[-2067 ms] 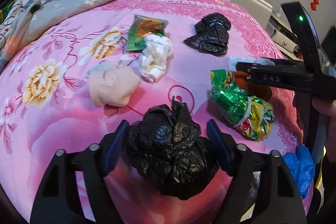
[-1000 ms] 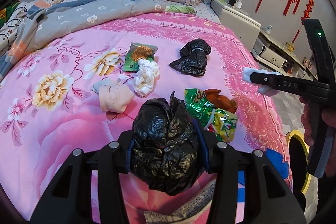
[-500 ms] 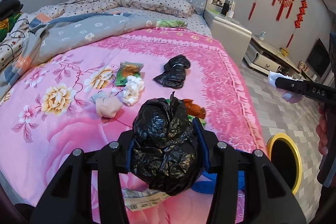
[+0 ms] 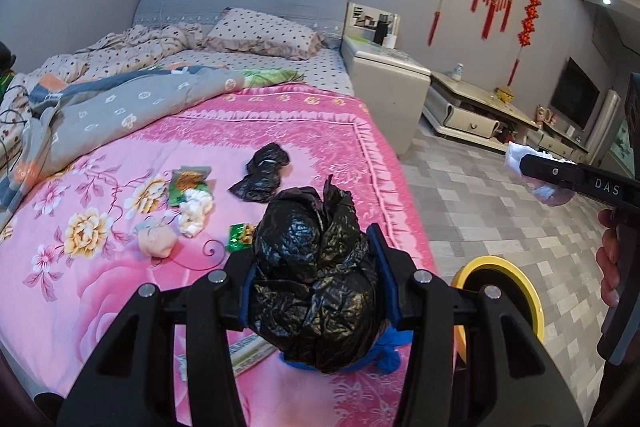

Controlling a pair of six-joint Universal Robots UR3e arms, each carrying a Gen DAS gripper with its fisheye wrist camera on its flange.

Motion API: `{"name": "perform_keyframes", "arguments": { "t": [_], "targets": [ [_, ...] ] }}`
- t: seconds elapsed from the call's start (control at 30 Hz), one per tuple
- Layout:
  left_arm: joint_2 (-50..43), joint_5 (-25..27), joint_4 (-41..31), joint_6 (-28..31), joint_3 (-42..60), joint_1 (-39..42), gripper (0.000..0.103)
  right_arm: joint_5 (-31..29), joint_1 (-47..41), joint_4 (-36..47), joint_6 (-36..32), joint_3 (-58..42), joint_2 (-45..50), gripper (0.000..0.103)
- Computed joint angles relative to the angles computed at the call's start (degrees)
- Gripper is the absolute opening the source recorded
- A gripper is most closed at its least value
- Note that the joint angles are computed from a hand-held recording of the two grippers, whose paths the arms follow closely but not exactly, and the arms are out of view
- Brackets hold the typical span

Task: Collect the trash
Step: 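Carry the black bag and white bundle to the yellow bin and release both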

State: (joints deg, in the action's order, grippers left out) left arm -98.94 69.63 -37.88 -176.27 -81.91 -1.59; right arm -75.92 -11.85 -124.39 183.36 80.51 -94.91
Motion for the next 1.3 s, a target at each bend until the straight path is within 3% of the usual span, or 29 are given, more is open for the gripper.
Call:
{"name": "perform_keyframes", "arguments": {
  "t": [0.43,0.87,1.0,1.3],
  "targets": [
    [-5.2,2.3,-4.8,-1.8,11.6,-12.2,0.045,10.9,-19.3,7.8,-7.1,11.1,-18.9,0.027],
    [-15.6,5.1,-7.6,-3.3,23.1,-23.0,0.045,24.7,-44.9,26.1,-23.4,17.7,-33.4,0.027],
    [-19.4,5.6,-8.7,-3.4,26.8,-25.7,0.045,26.4,-49.7,30.3,-27.6,19.7,-35.6,0.027],
    [-29.0,6.2,-13.3,-2.8,37.0,-29.6,0.046,26.1,-54.1,30.8,-30.8,26.2,-36.7,0.027]
  ]
}}
